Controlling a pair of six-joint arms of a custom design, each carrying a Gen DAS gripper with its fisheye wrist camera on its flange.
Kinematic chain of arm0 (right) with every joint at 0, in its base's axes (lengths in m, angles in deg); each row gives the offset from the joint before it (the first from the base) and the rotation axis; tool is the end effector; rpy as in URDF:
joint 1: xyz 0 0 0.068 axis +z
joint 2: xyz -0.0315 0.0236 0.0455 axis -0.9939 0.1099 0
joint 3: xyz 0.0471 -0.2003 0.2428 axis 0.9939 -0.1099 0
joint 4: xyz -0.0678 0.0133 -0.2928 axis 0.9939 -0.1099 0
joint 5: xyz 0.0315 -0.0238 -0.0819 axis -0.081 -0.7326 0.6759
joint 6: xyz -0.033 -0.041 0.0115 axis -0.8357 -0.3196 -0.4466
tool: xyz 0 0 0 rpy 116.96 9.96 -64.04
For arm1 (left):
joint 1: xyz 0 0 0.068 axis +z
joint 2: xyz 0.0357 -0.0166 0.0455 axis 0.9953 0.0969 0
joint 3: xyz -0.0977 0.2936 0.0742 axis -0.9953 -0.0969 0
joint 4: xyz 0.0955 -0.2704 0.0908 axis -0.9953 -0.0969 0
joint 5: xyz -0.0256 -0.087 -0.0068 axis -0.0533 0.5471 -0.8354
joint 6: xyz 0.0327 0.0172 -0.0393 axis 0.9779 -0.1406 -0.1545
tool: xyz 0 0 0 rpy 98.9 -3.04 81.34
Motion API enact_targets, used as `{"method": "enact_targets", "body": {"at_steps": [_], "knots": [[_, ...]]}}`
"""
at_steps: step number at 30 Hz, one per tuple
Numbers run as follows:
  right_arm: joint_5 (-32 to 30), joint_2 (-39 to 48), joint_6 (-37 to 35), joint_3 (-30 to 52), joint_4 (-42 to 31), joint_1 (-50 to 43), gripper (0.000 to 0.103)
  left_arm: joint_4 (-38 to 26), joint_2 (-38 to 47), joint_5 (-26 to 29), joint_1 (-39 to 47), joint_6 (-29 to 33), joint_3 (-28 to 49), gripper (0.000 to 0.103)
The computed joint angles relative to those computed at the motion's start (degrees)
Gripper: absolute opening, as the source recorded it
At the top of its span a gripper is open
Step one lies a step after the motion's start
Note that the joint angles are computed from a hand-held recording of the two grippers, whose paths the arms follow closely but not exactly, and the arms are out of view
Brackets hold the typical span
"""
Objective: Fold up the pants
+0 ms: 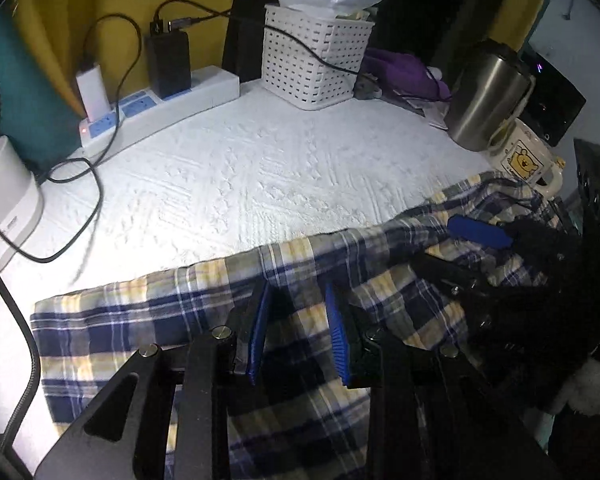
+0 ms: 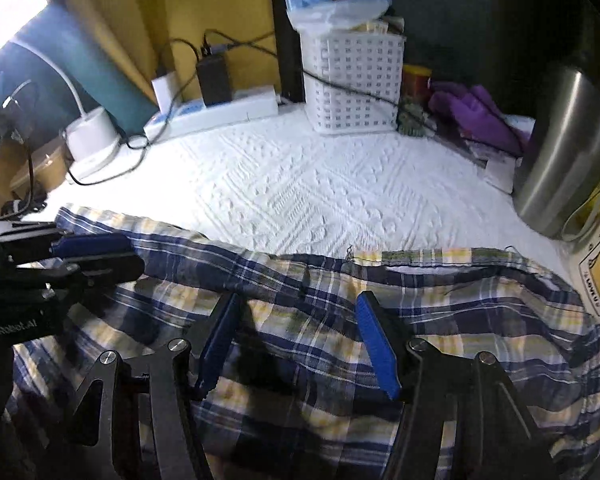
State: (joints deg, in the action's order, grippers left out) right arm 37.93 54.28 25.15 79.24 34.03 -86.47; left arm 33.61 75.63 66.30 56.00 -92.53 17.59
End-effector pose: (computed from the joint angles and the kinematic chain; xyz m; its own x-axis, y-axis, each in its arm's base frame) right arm 0.2635 -0.0037 0.0457 -0.7696 -0.5187 -0.3725 -0.5709 0.8202 0.0374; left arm 0.2658 -0.1386 0.1436 -0.8494 -0.1331 -0.5107 -0.0407 0.9813 -0.1880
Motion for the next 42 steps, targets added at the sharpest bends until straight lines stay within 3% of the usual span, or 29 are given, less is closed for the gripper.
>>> {"method": "enact_targets", "body": {"at_steps": [10, 17, 22, 29, 31, 33, 42], "knots": [[2.9, 4.7, 2.7, 2.6, 3.5, 1.4, 0.062, 1.3, 6.0, 1.7, 0.7, 1.3, 3.9, 0.028], [4.6, 4.2, 3.9, 5.0, 1.7, -2.1, 0.062, 1.0, 8.5, -1.5, 0.5, 2.8, 6.0, 0.028], [6.1, -1.8, -1.9, 5.5, -0.9, -5.6, 0.063, -1.5, 8.7, -3.0, 0.0, 2.2, 7.5, 0.028], [7.7, 3.7, -9.6, 13.0, -7.9, -9.8, 0.065, -1.5, 7.9, -2.0, -2.6, 2.2, 7.8, 0.028], [5.9, 2.7, -11.0, 13.3, -9.2, -10.5, 0.072, -1.4, 8.5, -1.7, -2.3, 1.8, 7.7, 0.028], [5.3, 1.9, -11.7, 13.3, -9.4, -11.0, 0.078, -0.8, 9.3, -1.6, -1.8, 1.6, 7.6, 0.028], [4.3, -4.6, -13.2, 10.4, -8.5, -16.6, 0.078, -2.9, 7.2, -4.1, -3.2, 0.7, 8.4, 0.028]]}}
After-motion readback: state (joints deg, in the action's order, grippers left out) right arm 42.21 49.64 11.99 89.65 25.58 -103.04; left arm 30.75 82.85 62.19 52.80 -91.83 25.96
